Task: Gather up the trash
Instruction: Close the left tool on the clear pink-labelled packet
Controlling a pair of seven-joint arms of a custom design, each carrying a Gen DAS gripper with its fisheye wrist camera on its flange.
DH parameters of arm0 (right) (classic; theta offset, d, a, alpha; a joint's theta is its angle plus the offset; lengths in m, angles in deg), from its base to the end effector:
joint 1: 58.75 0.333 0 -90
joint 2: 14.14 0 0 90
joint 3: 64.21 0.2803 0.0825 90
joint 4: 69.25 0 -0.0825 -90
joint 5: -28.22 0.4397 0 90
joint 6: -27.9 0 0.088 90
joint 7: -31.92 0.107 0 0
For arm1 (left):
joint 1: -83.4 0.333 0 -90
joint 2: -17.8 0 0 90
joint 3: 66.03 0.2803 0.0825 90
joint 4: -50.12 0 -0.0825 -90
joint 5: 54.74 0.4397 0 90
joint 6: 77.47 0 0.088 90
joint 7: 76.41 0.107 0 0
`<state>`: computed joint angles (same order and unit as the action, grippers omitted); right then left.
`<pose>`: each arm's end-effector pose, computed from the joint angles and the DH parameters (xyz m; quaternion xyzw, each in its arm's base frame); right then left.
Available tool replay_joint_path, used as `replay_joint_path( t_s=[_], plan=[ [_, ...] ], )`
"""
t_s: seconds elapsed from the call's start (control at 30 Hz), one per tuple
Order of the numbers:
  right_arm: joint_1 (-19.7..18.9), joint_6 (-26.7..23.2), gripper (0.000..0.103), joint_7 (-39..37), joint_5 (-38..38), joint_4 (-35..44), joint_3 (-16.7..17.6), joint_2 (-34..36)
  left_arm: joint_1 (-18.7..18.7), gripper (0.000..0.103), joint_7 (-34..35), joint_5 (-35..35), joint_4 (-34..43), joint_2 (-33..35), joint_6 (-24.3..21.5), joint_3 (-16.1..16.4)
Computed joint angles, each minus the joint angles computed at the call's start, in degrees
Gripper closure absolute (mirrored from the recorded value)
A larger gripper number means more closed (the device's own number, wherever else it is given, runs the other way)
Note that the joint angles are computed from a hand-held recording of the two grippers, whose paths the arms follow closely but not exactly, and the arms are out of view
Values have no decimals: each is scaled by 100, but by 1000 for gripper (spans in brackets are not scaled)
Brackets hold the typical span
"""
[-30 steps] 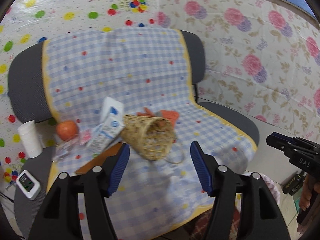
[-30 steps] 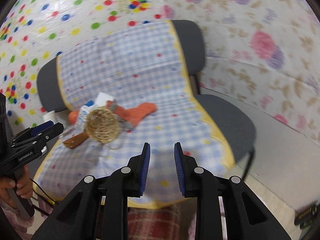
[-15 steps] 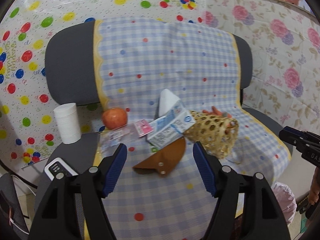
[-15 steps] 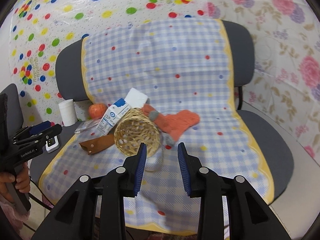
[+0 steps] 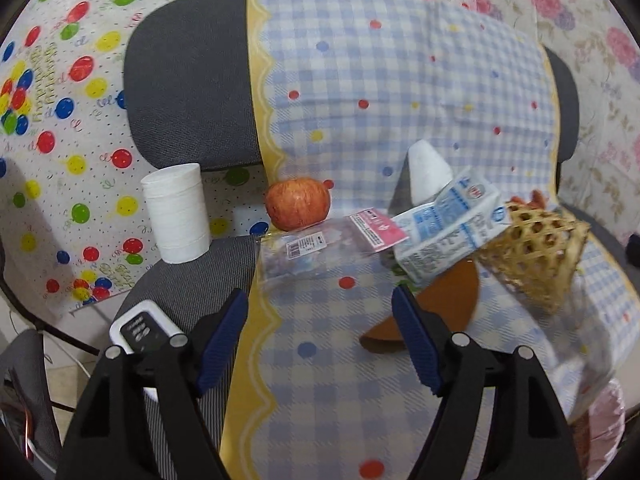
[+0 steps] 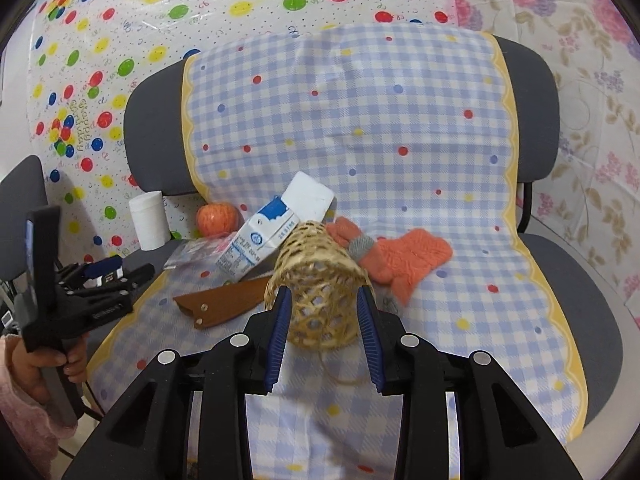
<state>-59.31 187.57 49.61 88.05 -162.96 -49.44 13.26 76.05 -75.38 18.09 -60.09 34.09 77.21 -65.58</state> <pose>0.7360 0.1228 0.3446 -0.7775 0.4334 -0.1633 0.4254 0.6655 -0.1132 0.3117 -0.7464 0.5118 -0.2146 0.3672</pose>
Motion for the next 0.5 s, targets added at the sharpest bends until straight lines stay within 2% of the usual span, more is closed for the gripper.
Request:
replay_joint_path(
  t_s=[0.27, 0.5],
  plan=[
    [93, 92, 66, 884, -666, 902, -55, 672, -17, 31, 980, -810, 885, 835, 64, 163],
    [-2, 39, 65, 1484, -1207, 1659, 98, 1209, -50, 31, 2581, -1957, 1640, 1494, -237, 221]
  ],
)
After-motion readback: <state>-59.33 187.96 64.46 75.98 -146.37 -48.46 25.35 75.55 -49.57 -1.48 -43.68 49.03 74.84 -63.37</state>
